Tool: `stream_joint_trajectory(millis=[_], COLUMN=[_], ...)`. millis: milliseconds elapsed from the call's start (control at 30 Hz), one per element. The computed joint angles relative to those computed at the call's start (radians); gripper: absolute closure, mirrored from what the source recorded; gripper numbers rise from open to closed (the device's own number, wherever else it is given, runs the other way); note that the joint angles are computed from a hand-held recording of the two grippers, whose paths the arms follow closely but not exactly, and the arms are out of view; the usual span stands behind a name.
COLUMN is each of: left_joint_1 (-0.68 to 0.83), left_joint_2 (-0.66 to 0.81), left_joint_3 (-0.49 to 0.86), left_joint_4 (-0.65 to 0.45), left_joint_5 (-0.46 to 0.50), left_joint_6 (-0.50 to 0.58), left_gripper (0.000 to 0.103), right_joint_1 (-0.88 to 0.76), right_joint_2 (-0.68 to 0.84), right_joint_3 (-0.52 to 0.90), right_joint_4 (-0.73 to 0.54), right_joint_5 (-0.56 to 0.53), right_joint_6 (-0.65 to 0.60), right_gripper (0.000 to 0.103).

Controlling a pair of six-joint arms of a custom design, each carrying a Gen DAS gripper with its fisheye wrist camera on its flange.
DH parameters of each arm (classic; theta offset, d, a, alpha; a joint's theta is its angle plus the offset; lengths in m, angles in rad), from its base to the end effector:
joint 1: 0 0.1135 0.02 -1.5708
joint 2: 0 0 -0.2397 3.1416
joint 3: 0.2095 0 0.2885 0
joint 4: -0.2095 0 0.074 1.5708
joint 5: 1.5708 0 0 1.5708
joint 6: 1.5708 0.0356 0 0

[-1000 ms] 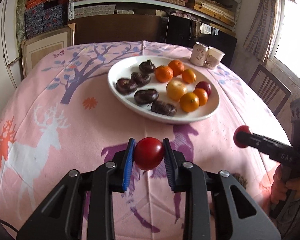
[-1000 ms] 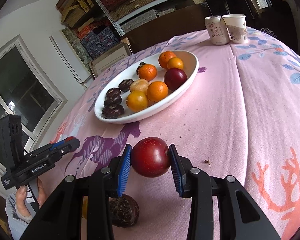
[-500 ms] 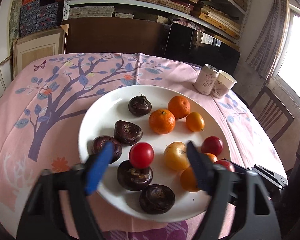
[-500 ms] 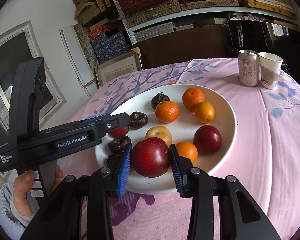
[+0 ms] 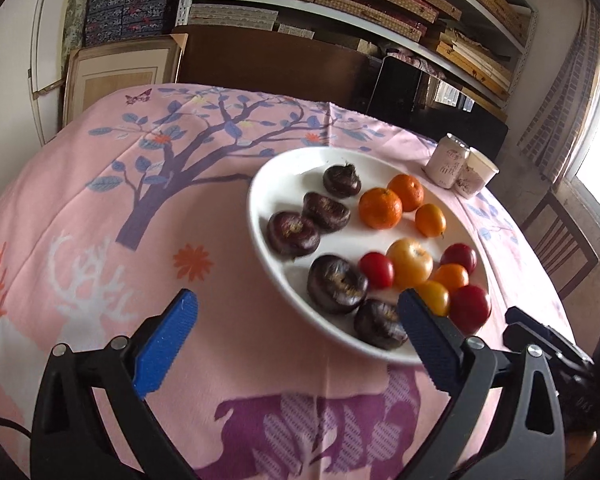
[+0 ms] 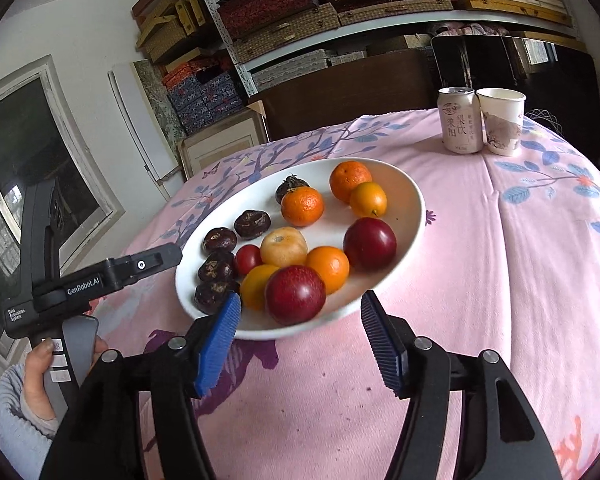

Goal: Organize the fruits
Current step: 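Move both grippers back toward the last fruits on the cloth, then grasp the last dark purple fruit with the right gripper while the left approaches an orange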

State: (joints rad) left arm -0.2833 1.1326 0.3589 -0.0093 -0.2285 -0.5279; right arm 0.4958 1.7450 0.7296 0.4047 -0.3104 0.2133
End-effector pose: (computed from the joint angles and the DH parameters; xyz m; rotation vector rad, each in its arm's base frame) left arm 0.2318 -0.0591 0.0996 -0.3945 2.2986 -0.1364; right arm 0.3024 0.1759 0.0796 -0.4954 2.1895 0.7327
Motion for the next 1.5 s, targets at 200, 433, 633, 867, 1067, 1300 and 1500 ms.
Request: stream_joint_trajectory(millis=[200, 433, 633, 867, 1067, 1300, 1500], left_joint_1=[-0.056, -0.135, -0.272, -0.304, -0.317, -0.316, -0.325], left_joint_2=[-0.324, -0.529, -0.162, -0.058, -0.007, -0.013, -0.035], left_joint_3=[-0.19, -0.285, -0.134, -0.075, -0.048, -0.05, -0.055], left_joint_4=[-0.152, -0.335, -0.293, -0.319, -0.326, -0.33, -0.338], left_joint_5=[0.001, 0.012, -0.153, -0.197, -0.214, -0.215, -0.216], left_joint_6=[-0.103, -0.204, -0.215, -0.217, -0.221, -0.219, -0.217], left_gripper=[0.005, 0.005, 0.004, 0.004, 0.004, 0.004, 0.004], right_joint_1=[-0.063, -0.098, 0.041, 0.135, 0.178, 0.15, -0.058], right_joint_2=[-0.186, -0.361, -0.441, -0.363, -0.29, -0.223, -0.098], right_joint_3=[-0.241, -0.357, -0.385, -0.315, -0.243, -0.17, -0.093], right_joint_4=[0.086, -0.13, -0.269, -0.315, -0.341, -0.354, -0.256], right_joint_5=[-0.08, -0.167, 0.015, 0.096, 0.135, 0.107, 0.073], right_joint_6=[0.027, -0.07, -0.179, -0.211, -0.215, -0.213, -0.062], right_gripper=[0.039, 0.039, 0.039, 0.045, 0.051, 0.061, 0.06])
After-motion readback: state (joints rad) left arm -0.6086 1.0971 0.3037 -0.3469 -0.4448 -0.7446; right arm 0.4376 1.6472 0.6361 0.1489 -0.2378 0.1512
